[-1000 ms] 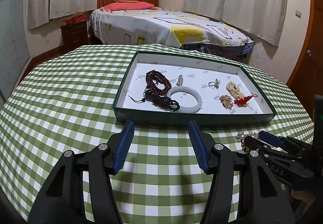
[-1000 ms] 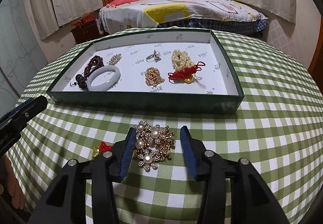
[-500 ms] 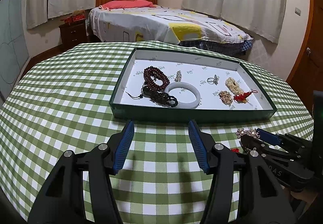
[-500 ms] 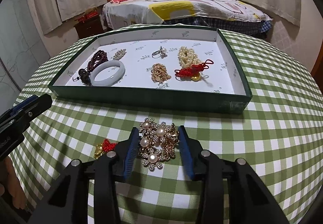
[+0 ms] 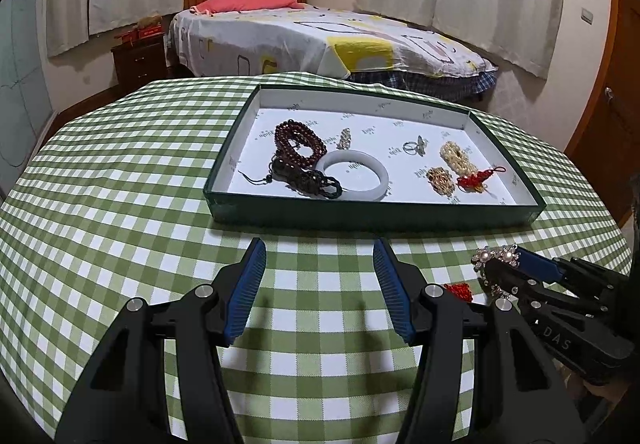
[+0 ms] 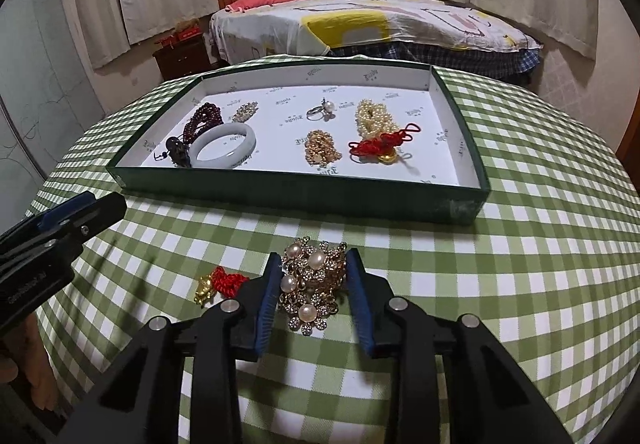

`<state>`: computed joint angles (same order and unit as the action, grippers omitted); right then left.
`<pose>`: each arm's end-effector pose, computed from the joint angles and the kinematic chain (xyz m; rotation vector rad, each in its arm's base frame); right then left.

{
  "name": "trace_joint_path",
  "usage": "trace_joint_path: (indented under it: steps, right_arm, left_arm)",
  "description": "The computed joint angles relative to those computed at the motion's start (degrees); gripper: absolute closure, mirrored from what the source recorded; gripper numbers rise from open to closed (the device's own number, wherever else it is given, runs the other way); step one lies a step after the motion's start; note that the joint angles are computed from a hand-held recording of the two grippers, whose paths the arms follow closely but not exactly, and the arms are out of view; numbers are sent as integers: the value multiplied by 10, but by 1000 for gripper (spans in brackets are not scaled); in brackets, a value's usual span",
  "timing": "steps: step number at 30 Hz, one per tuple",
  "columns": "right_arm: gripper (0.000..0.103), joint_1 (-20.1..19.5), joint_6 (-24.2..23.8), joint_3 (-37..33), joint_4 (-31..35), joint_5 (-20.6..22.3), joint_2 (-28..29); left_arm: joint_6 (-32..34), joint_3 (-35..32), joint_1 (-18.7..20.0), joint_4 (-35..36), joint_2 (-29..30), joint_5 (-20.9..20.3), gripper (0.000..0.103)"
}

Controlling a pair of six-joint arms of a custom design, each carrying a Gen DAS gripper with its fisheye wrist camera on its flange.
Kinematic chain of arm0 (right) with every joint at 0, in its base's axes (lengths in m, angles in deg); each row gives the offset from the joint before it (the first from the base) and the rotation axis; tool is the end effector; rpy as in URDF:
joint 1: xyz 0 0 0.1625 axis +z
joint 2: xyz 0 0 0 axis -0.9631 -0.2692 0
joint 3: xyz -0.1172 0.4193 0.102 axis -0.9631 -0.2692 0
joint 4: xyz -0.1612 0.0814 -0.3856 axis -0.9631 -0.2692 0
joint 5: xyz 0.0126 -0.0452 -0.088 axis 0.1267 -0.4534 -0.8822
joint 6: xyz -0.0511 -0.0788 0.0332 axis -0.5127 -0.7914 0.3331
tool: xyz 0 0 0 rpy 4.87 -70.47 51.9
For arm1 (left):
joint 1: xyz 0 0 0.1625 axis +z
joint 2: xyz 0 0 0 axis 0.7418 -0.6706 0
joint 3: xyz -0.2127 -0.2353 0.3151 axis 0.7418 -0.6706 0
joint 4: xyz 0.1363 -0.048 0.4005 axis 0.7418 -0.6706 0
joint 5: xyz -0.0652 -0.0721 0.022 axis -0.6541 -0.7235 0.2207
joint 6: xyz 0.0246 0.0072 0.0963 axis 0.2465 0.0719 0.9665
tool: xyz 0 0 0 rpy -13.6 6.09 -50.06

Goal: Organize jewelry
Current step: 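Close the right gripper on the pearl-and-gold brooch while the left gripper grasps the red bow charm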

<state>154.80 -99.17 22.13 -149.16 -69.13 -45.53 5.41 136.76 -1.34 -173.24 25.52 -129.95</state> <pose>-0.0134 -0.6356 0.2675 0.1874 -2.2784 0.9243 -0.3483 -0.6589 -0.0817 0.7111 2.3834 -0.8444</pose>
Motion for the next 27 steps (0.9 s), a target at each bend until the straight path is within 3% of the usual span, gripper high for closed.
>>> trace_joint_path:
  steps: [20, 27]
  right_arm:
    - [69, -13, 15, 20, -17, 7, -27]
    - [69, -18, 21, 24, -22, 13, -34]
  left_arm:
    - [11, -13, -13, 38, 22, -44, 49]
    - [13, -26, -16, 66, 32, -71, 57]
